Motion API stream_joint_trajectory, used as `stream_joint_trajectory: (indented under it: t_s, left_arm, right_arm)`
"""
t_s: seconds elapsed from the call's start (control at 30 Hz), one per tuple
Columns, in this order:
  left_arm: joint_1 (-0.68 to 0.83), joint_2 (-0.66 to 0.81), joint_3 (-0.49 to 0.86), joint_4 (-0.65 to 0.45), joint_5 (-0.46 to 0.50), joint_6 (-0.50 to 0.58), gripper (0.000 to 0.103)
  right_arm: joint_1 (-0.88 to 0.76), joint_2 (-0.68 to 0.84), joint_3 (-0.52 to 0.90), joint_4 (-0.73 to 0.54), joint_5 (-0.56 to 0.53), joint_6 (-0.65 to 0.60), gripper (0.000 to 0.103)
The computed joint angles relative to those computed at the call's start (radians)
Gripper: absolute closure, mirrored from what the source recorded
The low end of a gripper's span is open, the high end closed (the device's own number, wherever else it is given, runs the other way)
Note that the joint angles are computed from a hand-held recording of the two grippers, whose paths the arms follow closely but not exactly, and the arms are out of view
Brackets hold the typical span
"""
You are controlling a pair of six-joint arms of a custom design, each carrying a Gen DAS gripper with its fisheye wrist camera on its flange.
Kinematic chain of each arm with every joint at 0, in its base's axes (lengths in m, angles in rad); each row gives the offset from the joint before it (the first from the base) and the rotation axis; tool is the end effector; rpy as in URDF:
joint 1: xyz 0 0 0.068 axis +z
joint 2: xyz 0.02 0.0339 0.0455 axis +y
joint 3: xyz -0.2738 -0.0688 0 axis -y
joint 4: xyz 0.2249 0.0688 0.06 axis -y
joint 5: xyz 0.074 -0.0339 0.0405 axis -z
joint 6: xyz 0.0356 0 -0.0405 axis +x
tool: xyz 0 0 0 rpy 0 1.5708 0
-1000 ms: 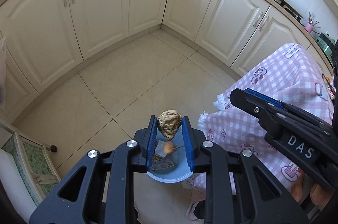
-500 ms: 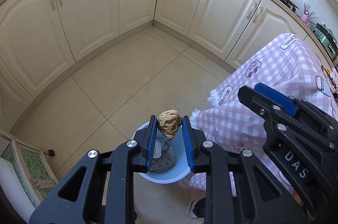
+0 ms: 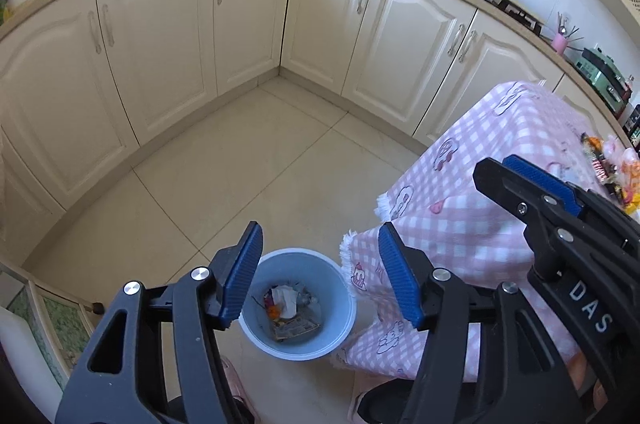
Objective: Collect trash
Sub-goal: 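Carry walnut and orange peel to the blue bucket and open both tools, then turn both open tools back toward the table, then grasp the red-white snack stick with the left tool while the right tool grasps a black snack bag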
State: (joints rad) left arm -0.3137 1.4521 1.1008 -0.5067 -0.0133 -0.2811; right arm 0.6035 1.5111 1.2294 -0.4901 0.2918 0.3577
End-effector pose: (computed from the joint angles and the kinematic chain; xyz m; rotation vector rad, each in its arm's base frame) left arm 0.2770 -0.0894 0.2814 0.0338 2.4444 -0.2512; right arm 0.2642 0.1697 0.3065 -0.1405 2.3026 0.1494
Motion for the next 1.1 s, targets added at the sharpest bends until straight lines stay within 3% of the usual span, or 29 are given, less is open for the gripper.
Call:
stream_joint_trajectory:
  t_s: [0.27,0.47,0.6,0.8,0.9,1.1]
  left_arm:
    - [-0.13,-0.077,0.095,-0.085,-0.076,-0.038,0.041]
    - [-0.332,-0.009,0.235,-0.128,-0.154,-0.074,0.04]
    - [-0.456,0.091,0.363,-0.16,-0.196,-0.075,0.04]
    - [-0.568,0.286,0.602,-0.232,-0.223,-0.071,0.04]
    - [-0.582,0.338,0.66,-0.254,-0.223,-0.071,0.04]
    - [-0.593,0.469,0.818,-0.316,-0.219,-0.058,0.04]
  right_arm:
    - [-0.037,-0.191,-0.019,-0.1,0.038,-0.01,0.074]
    - [-0.208,-0.387,-0.053,-0.201,0.002,-0.073,0.069]
    - [-0.446,-0.489,-0.072,-0.257,-0.102,-0.171,0.067]
    - [-0.968,-0.467,-0.07,-0.322,-0.466,-0.352,0.062]
    - [-1.088,-0.391,-0.064,-0.329,-0.555,-0.389,0.061]
    - [-1.124,-0.262,-0.033,-0.316,-0.619,-0.384,0.061]
